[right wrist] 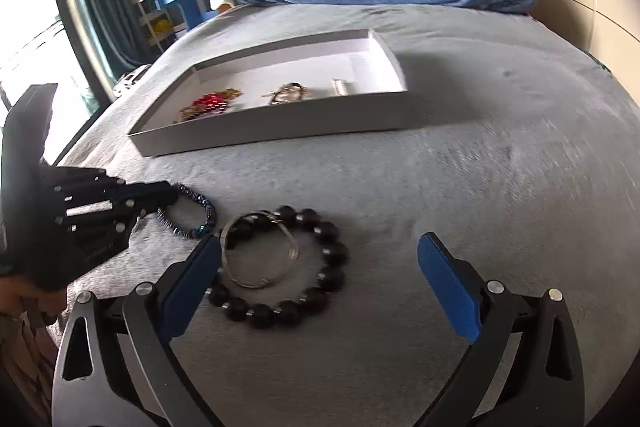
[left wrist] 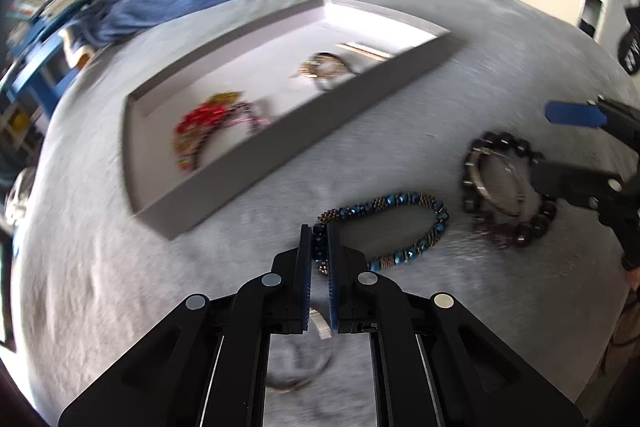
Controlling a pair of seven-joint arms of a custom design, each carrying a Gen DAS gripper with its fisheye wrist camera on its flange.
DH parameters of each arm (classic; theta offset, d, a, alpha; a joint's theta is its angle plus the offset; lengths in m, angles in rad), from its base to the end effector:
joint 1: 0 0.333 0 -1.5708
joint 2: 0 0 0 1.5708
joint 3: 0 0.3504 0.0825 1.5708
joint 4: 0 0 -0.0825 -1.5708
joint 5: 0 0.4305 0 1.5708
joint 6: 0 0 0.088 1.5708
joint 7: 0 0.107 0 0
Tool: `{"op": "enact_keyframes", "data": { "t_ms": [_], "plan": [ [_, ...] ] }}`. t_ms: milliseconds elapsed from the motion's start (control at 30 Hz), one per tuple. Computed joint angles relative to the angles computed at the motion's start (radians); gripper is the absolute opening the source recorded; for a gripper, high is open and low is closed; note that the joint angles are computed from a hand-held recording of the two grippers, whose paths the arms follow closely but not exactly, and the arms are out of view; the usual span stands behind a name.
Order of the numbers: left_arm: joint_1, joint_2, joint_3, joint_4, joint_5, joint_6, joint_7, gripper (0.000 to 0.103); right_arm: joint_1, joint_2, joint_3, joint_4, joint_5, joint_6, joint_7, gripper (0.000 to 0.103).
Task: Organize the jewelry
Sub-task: 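Grasp the blue beaded bracelet with the left gripper while the right grasps the silver ring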
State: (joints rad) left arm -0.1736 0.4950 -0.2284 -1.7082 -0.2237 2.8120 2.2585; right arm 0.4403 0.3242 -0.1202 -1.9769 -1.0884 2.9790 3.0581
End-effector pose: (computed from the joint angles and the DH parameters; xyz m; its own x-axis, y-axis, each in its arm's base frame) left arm 0.7197 -0.2662 0.3827 -0.7115 -0.6922 -0.1205 -0.5068 0.6244 -0.5944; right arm 0.6206 0.2760 0.3563 -0.0614 -0.9878 -0.1431 -0.7065 0.1443 -0.6928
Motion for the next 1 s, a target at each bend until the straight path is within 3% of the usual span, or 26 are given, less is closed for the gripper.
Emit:
{"op": "enact_keyframes", "data": {
  "t_ms": [233, 567, 633, 700, 767, 800, 867, 1000],
  "plan": [
    [0.03, -0.006, 0.001, 0.006, -0.032, -0.03, -0.035, 0.008, 0.015, 0.027, -0.008, 0.042, -0.038, 0.054, -0.005, 0.083],
    [0.04, 0.001, -0.017, 0.017, -0.064, -0.055, -0.014, 0.009, -0.021, 0.062, 0.033, 0.03, 0.228, 0.127, -0.244, 0.068],
    [0.034, 0.007, -0.014, 0.026, -0.062, -0.057, -0.017, 0.012, -0.028, 0.067, 0.039, 0.026, 0.274, 0.146, -0.279, 0.067],
    [0.03, 0.014, -0.011, 0.035, -0.06, -0.059, -0.021, 0.017, -0.08, 0.076, 0.098, 0.025, 0.345, 0.151, -0.351, 0.066],
    [0.028, 0.021, -0.011, 0.044, -0.059, -0.06, -0.024, 0.02, -0.083, 0.082, 0.104, 0.024, 0.381, 0.154, -0.383, 0.065],
    [0.022, 0.028, -0.006, 0.054, -0.053, -0.065, -0.031, 0.021, -0.079, 0.083, 0.1, 0.022, 0.394, 0.159, -0.394, 0.063],
    [0.017, 0.036, -0.002, 0.063, -0.048, -0.069, -0.04, 0.022, -0.114, 0.086, 0.139, 0.018, 0.443, 0.163, -0.444, 0.047],
    [0.018, 0.046, -0.005, 0.075, -0.047, -0.074, -0.049, 0.02, -0.106, 0.085, 0.134, 0.009, 0.499, 0.176, -0.489, 0.047]
  ]
}}
